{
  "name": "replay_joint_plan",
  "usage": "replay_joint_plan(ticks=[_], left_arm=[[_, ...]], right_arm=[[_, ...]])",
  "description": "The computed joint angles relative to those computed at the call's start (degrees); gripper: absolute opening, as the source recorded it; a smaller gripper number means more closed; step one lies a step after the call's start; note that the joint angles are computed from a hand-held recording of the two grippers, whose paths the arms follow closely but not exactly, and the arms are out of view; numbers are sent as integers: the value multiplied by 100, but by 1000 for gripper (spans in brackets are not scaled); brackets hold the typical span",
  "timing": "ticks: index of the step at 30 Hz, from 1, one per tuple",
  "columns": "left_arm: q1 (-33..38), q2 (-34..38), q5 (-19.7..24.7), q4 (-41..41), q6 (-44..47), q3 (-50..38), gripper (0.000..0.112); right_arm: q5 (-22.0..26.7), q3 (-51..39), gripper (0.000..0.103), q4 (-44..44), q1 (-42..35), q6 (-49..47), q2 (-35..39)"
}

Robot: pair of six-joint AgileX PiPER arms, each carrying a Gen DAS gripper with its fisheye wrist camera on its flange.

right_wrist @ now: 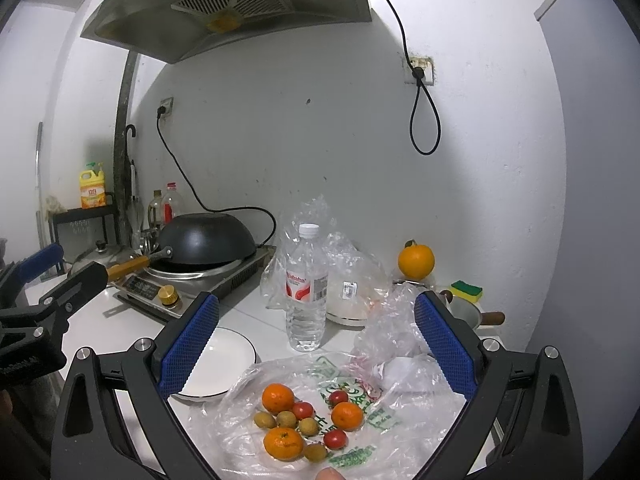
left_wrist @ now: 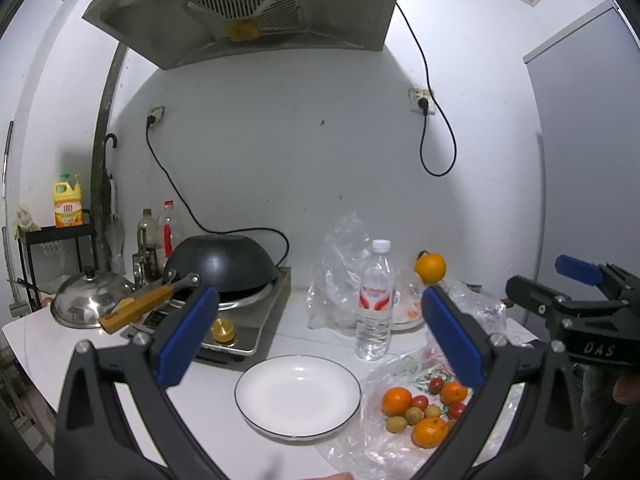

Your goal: Organize fruits

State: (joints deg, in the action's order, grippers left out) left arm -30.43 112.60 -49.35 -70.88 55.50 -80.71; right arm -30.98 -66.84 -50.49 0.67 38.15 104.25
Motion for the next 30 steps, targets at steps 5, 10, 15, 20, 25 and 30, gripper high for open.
replay_joint_plan(ticks=[5, 10, 15, 20, 25, 30], left_arm=[[-30, -47, -13, 34, -75, 85, 102], [-58, -76, -22, -65, 62, 64, 102], [-50, -39, 33, -130, 148, -36, 102], [-37, 4, 83, -180, 221, -141, 102], [-18, 8, 83, -133, 183, -140, 102], [-25, -12, 55, -86, 137, -75, 102]], right_arm=[[41, -22, 100, 10, 4, -10, -10], [21, -35, 100, 61, 24, -52, 49], [-74, 12, 100, 144, -8, -107, 52], [-119, 58, 100, 211, -24, -188, 54], [-118, 79, 100, 224, -22, -198, 58], [-112, 86, 100, 206, -13, -199, 52]])
